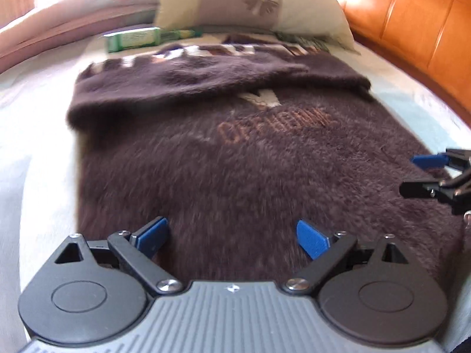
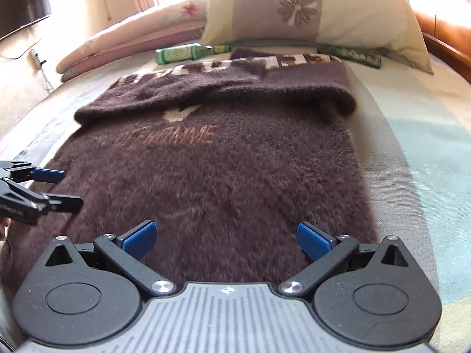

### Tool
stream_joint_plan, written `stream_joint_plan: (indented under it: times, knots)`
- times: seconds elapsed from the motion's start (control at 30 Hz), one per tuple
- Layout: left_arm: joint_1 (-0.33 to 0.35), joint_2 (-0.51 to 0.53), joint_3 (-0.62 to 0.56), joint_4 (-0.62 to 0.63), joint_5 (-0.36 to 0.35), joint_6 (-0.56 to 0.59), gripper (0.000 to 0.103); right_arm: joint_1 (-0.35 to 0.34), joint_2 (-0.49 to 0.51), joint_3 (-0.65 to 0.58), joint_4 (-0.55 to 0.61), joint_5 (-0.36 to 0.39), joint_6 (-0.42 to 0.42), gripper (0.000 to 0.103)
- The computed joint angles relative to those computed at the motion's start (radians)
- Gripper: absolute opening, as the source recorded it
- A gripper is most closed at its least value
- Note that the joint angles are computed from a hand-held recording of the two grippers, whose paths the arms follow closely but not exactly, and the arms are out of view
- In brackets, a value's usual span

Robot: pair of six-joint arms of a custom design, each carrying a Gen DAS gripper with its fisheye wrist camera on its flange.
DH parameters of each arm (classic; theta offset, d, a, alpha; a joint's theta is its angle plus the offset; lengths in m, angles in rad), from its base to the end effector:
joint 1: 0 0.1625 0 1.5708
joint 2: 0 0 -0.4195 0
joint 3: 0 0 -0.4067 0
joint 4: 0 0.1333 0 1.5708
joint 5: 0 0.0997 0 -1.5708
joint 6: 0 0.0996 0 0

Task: Fold clothes
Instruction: 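Lift both open grippers back from the sweater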

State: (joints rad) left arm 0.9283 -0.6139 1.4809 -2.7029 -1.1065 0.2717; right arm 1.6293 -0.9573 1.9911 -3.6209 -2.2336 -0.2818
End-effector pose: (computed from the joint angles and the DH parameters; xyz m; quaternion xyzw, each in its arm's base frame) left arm -0.2924 -0.6875 0.0343 0.3985 0.8790 -0.1685 0.2004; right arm 0.1051 -0.5636 0.1995 -0.0161 -0.8410 0.4256 0.3337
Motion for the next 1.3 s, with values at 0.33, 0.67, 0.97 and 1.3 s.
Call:
stream_joint_plan:
  times: [0.33,0.67,0.97,1.3]
  knots:
    - [0.005,-0.068,0.033,-0.045,-0.026,-0.062,0.095,0.029,0.044,0.005,-0.049,-0.087,-0.109,0.103]
    - [0.065,0.166,-0.412,-0.007,-0.053,0.032,0.095,0.024,0.066,0.027,-0.151,-0.066,-0.168,0.103]
    - [0.105,0.298,-0.579,0.028,0.004,0.057,0.095,0.017,0.063,0.038,-0.172,-0.045,-0.19,0.103]
    - [0.047,0.104,-0.294,-0.031,-0.049,0.117,0.095,0.026,0.047,0.026,-0.1,-0.068,-0.172,0.103]
